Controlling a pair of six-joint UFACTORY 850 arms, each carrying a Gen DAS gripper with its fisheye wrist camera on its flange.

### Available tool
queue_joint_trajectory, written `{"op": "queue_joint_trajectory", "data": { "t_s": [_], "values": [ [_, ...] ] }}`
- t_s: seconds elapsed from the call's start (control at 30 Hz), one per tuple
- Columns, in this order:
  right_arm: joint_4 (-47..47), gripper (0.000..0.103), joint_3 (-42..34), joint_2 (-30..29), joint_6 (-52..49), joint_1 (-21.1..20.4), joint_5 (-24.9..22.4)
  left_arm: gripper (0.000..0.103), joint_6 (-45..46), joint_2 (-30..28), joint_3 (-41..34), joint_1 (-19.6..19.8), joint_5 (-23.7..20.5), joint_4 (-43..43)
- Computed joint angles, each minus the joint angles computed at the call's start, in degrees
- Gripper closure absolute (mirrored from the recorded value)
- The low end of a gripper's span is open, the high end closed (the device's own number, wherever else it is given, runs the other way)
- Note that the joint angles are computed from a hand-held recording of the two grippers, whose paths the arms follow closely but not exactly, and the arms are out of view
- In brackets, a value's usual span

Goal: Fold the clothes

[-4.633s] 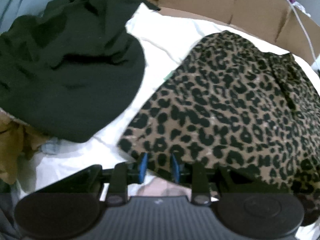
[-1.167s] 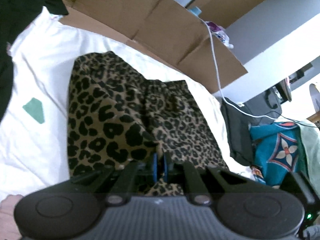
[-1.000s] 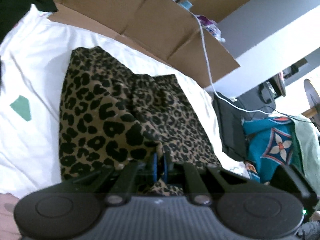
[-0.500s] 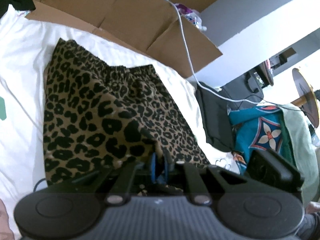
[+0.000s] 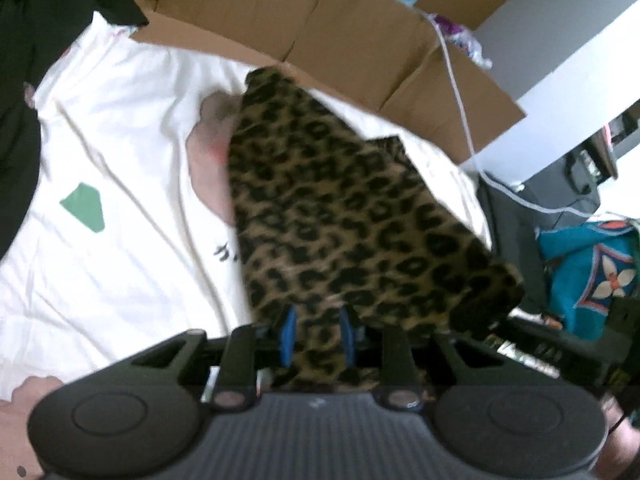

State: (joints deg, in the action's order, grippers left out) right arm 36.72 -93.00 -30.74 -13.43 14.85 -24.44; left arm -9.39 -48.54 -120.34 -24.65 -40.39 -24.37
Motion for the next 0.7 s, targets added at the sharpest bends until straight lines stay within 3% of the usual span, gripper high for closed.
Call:
{"op": "queue_joint_trajectory", "data": {
  "t_s": [0.2,0.33,0.53,0.7],
  "values": [
    [-2.7,0.103,3.4,2.4,4.3,-2.3,0.8,0.078,-0.8,-1.3,-1.3,-0.5,-2.4,1.8],
    [-6.1,0.103,4.2,3.3,8.0,-3.7,-1.8,0.077,-0.8,-2.7,-3.0,-0.9,-4.1,1.9],
    [-6.4,0.103,10.0,5.8,11.7,-6.0,4.5,0.069,-0.9,-2.8,-3.3,-1.5,-5.6,3.9],
    [-7.0,0.103,11.4,6.0,12.8,-7.3,4.5,0.069,0.8,-2.4,-1.9,-1.7,-5.5,1.8]
  ]
}}
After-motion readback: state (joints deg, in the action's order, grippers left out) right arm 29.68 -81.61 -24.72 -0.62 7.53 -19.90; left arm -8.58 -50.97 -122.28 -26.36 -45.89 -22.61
